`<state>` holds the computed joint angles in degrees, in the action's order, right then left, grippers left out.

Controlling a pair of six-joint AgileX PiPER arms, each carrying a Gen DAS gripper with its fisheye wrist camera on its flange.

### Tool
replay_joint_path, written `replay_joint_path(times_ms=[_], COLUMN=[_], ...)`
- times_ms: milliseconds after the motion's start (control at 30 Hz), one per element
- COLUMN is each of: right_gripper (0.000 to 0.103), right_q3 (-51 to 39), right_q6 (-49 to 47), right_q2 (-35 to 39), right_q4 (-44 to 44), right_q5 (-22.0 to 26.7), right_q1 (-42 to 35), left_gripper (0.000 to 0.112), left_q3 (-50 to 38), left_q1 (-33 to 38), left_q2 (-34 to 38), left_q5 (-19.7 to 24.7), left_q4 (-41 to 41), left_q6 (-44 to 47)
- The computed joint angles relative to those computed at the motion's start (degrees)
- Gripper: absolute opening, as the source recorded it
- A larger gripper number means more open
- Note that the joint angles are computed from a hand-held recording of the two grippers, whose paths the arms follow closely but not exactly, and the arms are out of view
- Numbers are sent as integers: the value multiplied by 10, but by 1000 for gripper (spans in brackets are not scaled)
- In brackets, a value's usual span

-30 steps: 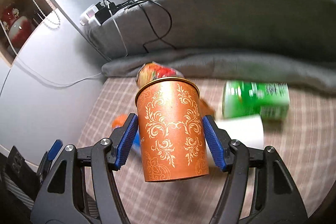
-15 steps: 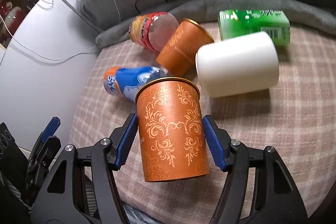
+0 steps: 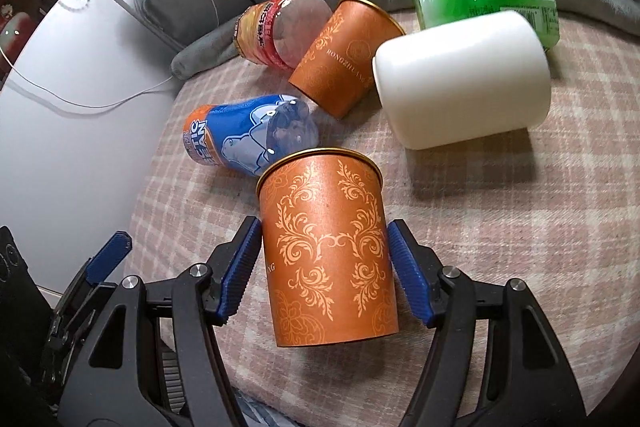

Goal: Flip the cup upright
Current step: 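Rotate the held orange cup upright and lower it onto the table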

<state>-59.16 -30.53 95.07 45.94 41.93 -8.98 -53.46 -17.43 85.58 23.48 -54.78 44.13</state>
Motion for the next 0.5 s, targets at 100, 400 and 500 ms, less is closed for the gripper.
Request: replay_joint_path(times_ms=[100, 400, 500], right_gripper=[73, 81, 81], right_q3=[-1, 32, 59], right_q6=[-11, -57, -78], right_q2=[4, -60, -94], right_q4=[9, 38, 44], right_q5=[9, 21, 26], right_q1=[-1, -41, -71], left_gripper=[83, 83, 83], left_q3=[-8, -37, -64], left_q1=[3, 8, 13], left_q2=[11, 39, 73], left_q5=[12, 64, 108], left_q4=[8, 4, -9], left_q6=[-9, -17, -23])
